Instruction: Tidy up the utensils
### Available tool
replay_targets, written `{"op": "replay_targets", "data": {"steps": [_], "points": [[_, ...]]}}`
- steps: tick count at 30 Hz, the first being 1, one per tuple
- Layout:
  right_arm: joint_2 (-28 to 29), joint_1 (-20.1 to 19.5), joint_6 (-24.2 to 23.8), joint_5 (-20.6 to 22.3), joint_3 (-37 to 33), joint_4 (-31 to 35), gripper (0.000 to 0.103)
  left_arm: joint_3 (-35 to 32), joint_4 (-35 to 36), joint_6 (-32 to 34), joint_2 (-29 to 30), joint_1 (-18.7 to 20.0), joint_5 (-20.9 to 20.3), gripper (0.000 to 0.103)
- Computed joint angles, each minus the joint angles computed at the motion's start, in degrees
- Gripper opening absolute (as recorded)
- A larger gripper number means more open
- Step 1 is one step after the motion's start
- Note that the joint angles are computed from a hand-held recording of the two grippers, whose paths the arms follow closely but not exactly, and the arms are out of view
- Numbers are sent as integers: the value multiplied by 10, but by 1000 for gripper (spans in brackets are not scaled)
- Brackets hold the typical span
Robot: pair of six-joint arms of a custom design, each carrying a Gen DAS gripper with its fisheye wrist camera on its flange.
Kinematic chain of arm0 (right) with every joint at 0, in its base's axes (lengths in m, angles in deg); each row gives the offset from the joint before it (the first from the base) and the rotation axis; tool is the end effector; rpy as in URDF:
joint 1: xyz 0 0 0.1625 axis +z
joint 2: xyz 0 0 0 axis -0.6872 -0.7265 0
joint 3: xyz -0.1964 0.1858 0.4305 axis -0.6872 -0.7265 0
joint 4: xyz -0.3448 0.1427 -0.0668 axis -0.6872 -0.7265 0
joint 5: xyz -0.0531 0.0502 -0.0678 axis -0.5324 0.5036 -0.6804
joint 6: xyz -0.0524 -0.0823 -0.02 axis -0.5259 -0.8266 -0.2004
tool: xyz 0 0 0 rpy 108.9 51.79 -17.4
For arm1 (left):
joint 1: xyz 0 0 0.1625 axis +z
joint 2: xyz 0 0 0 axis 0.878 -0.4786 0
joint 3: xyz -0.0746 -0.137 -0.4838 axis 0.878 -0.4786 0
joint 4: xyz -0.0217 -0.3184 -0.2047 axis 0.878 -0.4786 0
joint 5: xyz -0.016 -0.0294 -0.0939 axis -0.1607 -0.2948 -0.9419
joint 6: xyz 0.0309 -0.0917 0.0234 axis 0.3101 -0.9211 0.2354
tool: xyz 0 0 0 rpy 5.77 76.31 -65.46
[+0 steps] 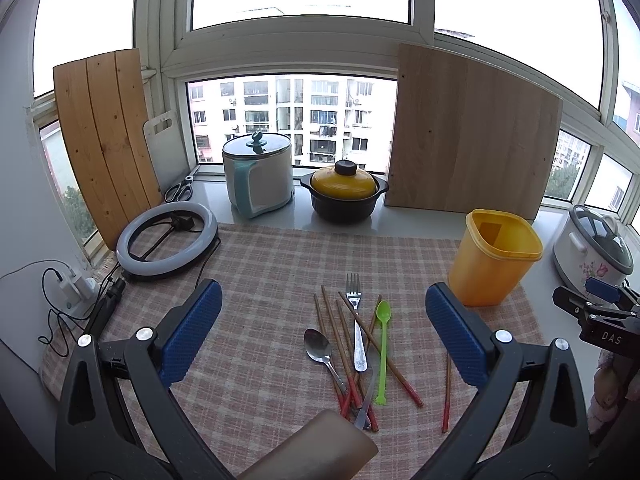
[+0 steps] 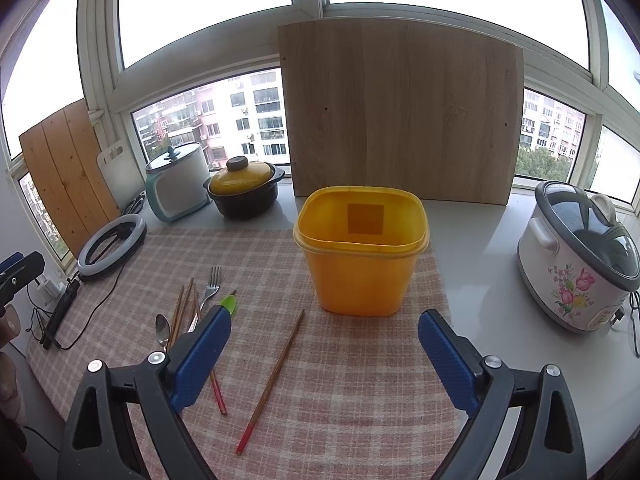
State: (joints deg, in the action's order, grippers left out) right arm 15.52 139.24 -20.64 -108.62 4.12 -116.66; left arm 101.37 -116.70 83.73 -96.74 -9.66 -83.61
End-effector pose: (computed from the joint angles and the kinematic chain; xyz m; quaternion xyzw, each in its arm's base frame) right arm 0.1584 -0.7945 0.3577 0.1180 -0.8529 0.3759 0.3425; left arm -0.3614 -0.7986 0.1662 0.2010 0.8337 -0.4113 0.3089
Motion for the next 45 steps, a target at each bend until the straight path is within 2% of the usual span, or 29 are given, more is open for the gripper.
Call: {"op": "replay_targets", "data": {"steps": [45], "points": [[7, -3, 20, -7, -19, 46, 91, 10, -1, -7, -1, 4, 0, 103]]}}
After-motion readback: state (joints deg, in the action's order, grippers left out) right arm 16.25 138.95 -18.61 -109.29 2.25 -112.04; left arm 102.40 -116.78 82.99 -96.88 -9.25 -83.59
